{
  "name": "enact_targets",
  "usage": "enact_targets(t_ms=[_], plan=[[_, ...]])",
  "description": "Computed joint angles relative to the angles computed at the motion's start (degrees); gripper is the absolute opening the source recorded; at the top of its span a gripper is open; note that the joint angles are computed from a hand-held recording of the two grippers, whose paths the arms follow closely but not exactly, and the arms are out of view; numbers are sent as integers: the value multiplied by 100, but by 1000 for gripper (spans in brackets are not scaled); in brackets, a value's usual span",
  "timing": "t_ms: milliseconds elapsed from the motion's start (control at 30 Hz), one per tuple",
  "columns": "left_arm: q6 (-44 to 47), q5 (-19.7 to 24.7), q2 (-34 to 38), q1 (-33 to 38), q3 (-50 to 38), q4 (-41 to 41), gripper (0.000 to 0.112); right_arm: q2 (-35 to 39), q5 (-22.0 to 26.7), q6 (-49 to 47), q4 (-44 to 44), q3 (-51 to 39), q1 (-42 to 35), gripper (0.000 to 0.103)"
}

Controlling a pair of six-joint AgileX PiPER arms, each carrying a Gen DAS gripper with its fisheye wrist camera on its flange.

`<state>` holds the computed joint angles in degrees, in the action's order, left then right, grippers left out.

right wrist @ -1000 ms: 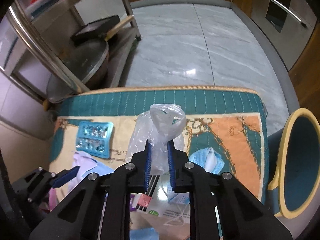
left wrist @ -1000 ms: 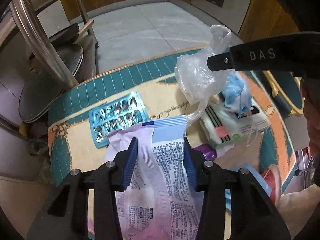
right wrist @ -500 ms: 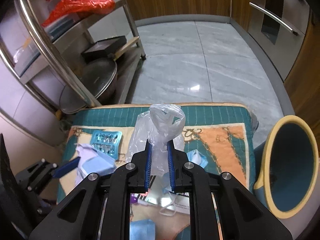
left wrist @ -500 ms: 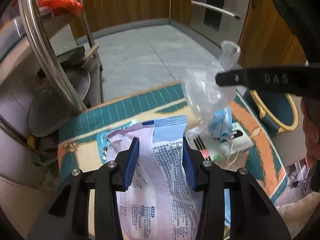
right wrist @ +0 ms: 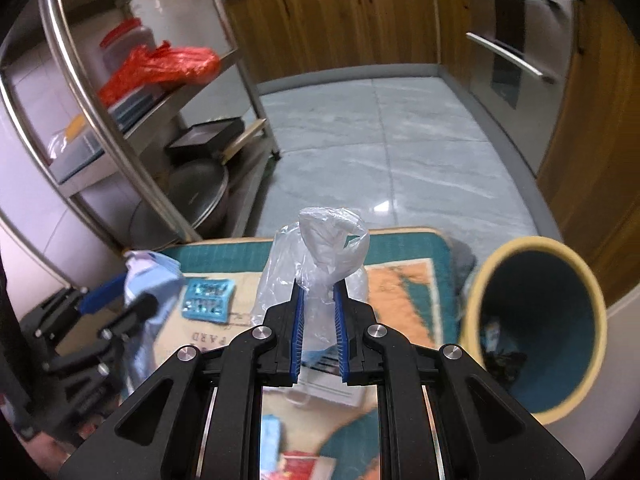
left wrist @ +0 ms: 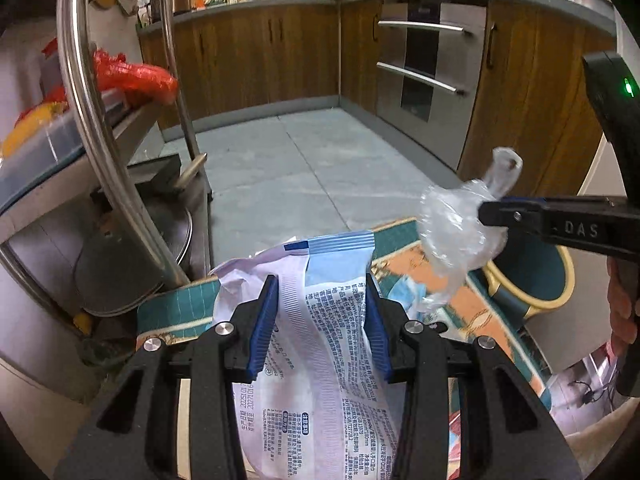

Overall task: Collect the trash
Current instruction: 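Carry the clear bag and paper wrapper over the teal bin with both tools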

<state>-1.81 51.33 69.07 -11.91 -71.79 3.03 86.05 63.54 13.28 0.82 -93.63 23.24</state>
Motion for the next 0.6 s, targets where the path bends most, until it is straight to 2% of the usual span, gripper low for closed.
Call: enact_targets(t_ms=[333, 600], plan=[[-554, -129, 98, -817, -346, 313, 41, -785, 158, -424, 89, 489, -998, 15], [-1316, -190, 400, -1783, -594, 919, 41, -1310, 194, -865, 145, 914, -1928, 15]])
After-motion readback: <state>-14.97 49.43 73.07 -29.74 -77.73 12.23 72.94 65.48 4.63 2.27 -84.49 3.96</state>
